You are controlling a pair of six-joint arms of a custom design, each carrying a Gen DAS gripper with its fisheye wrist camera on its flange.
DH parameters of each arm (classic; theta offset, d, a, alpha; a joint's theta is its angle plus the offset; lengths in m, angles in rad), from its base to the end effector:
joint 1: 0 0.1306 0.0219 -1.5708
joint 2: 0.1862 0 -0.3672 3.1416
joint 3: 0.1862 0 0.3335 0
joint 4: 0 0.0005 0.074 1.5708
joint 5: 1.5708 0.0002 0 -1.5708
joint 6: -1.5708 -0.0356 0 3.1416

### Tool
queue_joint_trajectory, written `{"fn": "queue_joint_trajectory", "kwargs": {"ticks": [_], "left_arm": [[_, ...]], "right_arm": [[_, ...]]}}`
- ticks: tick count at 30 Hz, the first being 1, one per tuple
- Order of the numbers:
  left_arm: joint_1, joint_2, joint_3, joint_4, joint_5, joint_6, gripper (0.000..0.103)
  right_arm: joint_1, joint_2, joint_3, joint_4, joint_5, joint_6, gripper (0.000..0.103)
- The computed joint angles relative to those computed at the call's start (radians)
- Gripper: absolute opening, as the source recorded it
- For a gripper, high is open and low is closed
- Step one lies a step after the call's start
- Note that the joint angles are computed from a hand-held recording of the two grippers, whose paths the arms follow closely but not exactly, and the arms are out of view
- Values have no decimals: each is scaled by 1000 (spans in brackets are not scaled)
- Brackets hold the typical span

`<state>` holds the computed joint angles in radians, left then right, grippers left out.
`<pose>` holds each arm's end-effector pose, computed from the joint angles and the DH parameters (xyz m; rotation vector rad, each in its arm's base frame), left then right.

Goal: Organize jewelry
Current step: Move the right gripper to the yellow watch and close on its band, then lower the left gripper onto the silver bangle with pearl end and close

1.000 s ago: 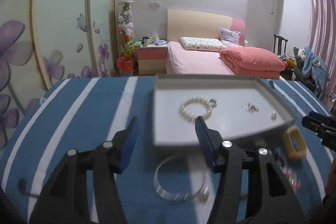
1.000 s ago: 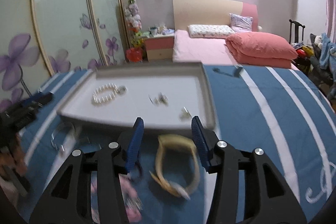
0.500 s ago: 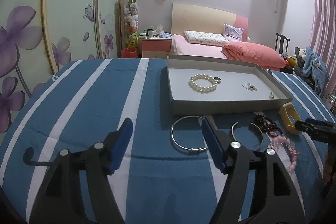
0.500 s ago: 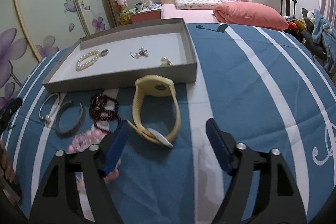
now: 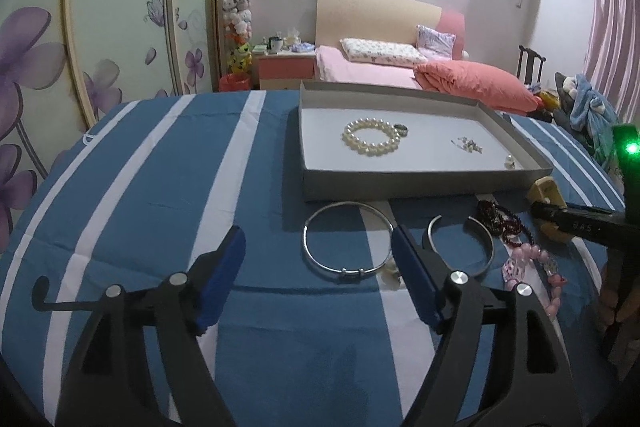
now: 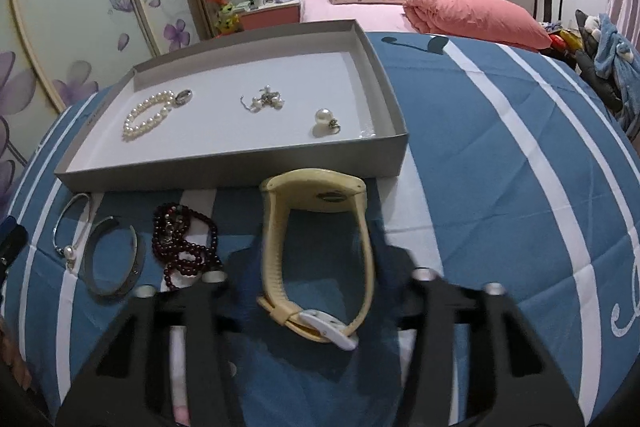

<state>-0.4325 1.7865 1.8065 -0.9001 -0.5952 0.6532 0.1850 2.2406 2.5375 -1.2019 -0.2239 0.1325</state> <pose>0.5209 -0.2190 0.3953 -0.4957 2.2141 0.1731 0.6721 0.1333 0.3832 -0.4845 2.4201 0.2995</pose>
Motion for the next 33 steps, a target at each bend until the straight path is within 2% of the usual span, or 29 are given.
{"fn": "queue_joint_trajectory", "kwargs": {"ticks": [7, 10, 11, 13, 16, 20, 23, 25, 30, 33], "left_arm": [[29, 77, 111, -113, 63, 28, 75], [24, 76, 110, -125, 81, 41, 74], [14, 75, 108, -127, 74, 38, 73], [-7, 77, 111, -131, 57, 24, 63], [-19, 87, 124, -129, 73, 15, 53], [-18, 147, 224, -214, 42, 25, 52], [10, 167, 264, -260, 44, 68, 54], [27, 184, 300, -287, 71, 79, 66], [41, 265, 433, -360, 89, 47, 80], [46, 314, 501, -415, 103, 36, 82]], "right_arm": [[-17, -18, -37, 20, -11, -28, 39], [-16, -13, -26, 14, -12, -26, 40], [-16, -10, -21, 10, -13, -25, 40], [-14, 1, 3, -3, -14, -26, 40], [-14, 2, 3, -3, -13, -27, 40], [-14, 2, 3, -3, -13, -27, 40], [-13, 2, 5, -4, -13, -27, 40], [-13, 2, 3, -3, -14, -25, 40], [-11, -2, -3, -1, -15, -26, 40], [-9, -9, -15, 5, -16, -28, 40]]}}
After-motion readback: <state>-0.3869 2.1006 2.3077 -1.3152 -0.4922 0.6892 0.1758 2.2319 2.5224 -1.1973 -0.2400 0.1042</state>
